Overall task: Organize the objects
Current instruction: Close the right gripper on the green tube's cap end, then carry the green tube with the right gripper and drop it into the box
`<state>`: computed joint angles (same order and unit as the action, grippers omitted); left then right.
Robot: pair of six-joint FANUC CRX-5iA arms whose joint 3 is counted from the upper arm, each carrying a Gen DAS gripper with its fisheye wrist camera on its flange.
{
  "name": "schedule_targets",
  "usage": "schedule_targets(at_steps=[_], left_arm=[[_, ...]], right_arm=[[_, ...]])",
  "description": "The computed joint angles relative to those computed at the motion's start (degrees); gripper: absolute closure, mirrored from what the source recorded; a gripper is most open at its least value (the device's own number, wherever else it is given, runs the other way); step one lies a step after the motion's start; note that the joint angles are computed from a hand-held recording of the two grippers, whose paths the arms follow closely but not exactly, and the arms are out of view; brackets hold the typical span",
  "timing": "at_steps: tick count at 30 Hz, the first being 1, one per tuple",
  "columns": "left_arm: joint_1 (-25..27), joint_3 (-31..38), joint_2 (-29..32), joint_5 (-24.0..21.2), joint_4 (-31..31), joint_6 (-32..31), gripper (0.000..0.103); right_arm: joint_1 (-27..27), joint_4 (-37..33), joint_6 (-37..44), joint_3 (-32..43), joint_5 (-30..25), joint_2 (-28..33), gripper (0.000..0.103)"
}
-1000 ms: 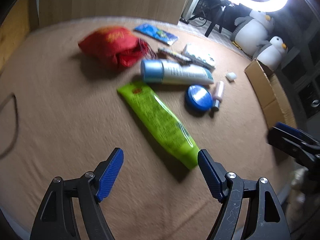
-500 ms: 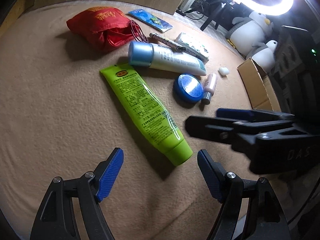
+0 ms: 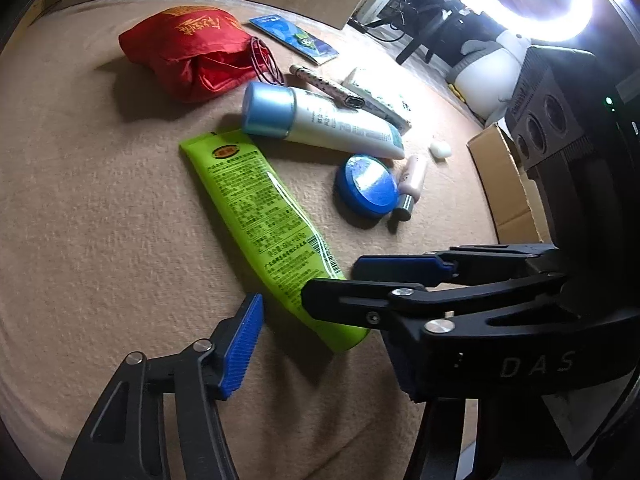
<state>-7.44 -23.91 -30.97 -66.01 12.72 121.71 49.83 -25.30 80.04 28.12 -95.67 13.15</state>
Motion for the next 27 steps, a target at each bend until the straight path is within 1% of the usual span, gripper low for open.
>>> schedule_targets(at_steps=[2,3,4,10,16,21,27], left_arm=[[0.18,-0.38,0.00,0.28,0.90,-0.94,0.047],[0.09,-0.40,0.20,0.29,1.14,-1.22,0.049],[-0.39,0.00,0.45,0.24,0.47,-0.81,0.049],[-1.48,0.80,0.51,-0.07,-0.39,-0.45,0.050],[-6.09,4.58,1.66,-1.07,-4.41,3.15,0.050],[-10.77,9.41,4.46,-2.04,-8.06,5.50,0.050],[-15.62,16.05,9.51,-1.66,-10.66,5.14,0.050]], right_arm=[[-0.27,-0.86,0.20,0.31,-0.31,0.22,0.066],[-0.49,-1.56,0.26,0.54,-0.63,0.37,0.073],[-0.75,-2.51,0.17,0.75,-0.99,0.56,0.073],[-0.63,-2.23,-0.56,-0.75,0.41,-0.63,0.074],[-1.35,-2.64,-1.31,-3.11,2.00,-3.69,0.074],[-1.87,-1.82,-2.40,-5.69,3.98,-7.61,0.074],[-4.02,-0.92,-4.01,-8.02,5.87,-12.01,0.074]])
